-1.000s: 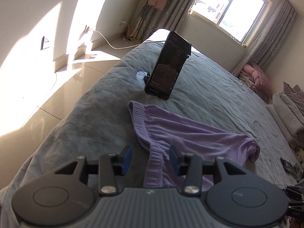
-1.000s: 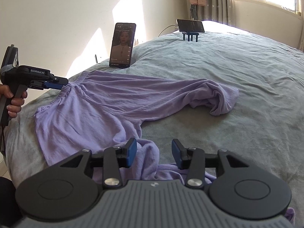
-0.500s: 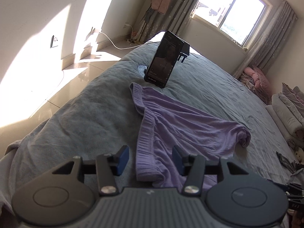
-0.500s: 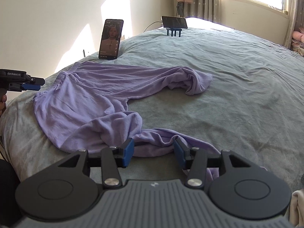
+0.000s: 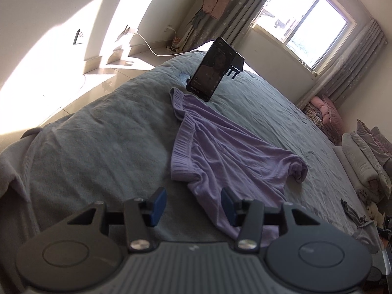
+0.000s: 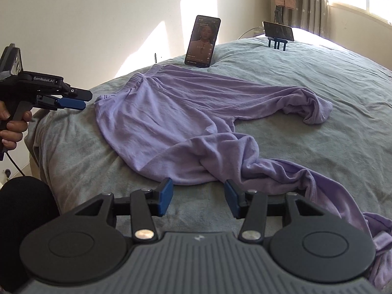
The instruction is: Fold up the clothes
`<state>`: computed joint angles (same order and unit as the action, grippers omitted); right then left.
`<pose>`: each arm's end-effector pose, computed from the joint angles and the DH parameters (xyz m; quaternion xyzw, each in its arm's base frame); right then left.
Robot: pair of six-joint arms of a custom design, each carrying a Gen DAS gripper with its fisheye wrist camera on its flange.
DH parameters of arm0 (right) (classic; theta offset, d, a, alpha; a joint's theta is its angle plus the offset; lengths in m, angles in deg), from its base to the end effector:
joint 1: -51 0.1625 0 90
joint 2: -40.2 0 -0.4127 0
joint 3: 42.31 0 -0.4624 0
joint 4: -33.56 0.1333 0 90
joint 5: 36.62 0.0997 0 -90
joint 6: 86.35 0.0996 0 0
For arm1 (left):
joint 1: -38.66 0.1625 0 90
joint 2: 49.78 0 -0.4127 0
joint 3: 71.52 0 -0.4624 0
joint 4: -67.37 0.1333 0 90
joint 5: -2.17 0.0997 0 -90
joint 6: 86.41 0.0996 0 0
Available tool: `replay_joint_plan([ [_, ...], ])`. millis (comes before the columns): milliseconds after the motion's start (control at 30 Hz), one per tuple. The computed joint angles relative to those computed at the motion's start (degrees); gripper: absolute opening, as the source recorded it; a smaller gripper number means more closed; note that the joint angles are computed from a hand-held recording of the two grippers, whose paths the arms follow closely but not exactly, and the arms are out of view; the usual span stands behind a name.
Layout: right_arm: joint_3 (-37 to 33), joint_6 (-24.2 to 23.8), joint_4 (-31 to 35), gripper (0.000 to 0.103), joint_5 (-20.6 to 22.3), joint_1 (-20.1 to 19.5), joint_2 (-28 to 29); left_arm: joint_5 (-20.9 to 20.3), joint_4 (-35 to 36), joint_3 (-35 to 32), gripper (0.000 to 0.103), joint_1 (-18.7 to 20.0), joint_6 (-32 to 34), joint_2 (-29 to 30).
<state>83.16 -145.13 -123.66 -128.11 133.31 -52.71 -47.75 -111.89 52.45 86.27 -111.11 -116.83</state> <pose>0.0616 -0.5203 0.3006 0.4081 -0.8629 0.2423 0.1736 -0.2171 -0.5307 0.1440 0.0444 0.9062 -0.3999 0.1297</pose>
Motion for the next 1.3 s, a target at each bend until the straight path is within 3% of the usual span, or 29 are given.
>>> replay_joint_plan([
  [167, 0.0, -7.2, -1.7, 0.051, -1.9, 1.6, 3.2, -2.2, -2.8, -0.6, 0.049, 1.1, -0.9, 1.6],
  [333, 0.1, -12.3, -5.7, 0.036, -1.0, 1.8, 5.7, -5.0, -9.2, -1.2, 0.047, 2.9, -3.9, 3.7],
  [367, 0.0, -12.6, -6.1, 0.033, -0.9, 1.9, 6.0, -5.1, -10.6, -1.2, 0.044, 3.1, -4.7, 4.2],
  [433, -0.2, -12.5, -6.1, 0.014, -1.5, 2.2, 6.2, -4.8, -12.8, -1.3, 0.037, 3.4, -6.2, 5.1],
  [500, -0.3, -12.4, -6.2, 0.005, -2.2, 2.5, 6.5, -3.5, -14.1, -1.6, 0.027, 3.3, -7.0, 6.1],
  [533, -0.3, -12.6, -6.2, 0.003, -2.7, 2.8, 6.4, -2.9, -14.7, -1.7, 0.014, 3.3, -7.4, 6.6],
  [767, -0.8, -11.8, 0.3, 0.002, -4.1, 4.3, 3.4, 3.1, -19.1, -0.1, 0.007, 0.9, -5.7, 6.4],
  [967, -1.6, -7.6, 7.8, 0.002, -4.7, 6.0, 1.1, 6.1, -20.5, 2.1, 0.005, -0.2, -4.3, 4.2],
  [1300, -1.0, -6.2, 8.1, 0.002, -7.9, 6.1, 3.7, 9.5, -14.4, 3.1, 0.005, -0.1, -4.2, 3.1],
])
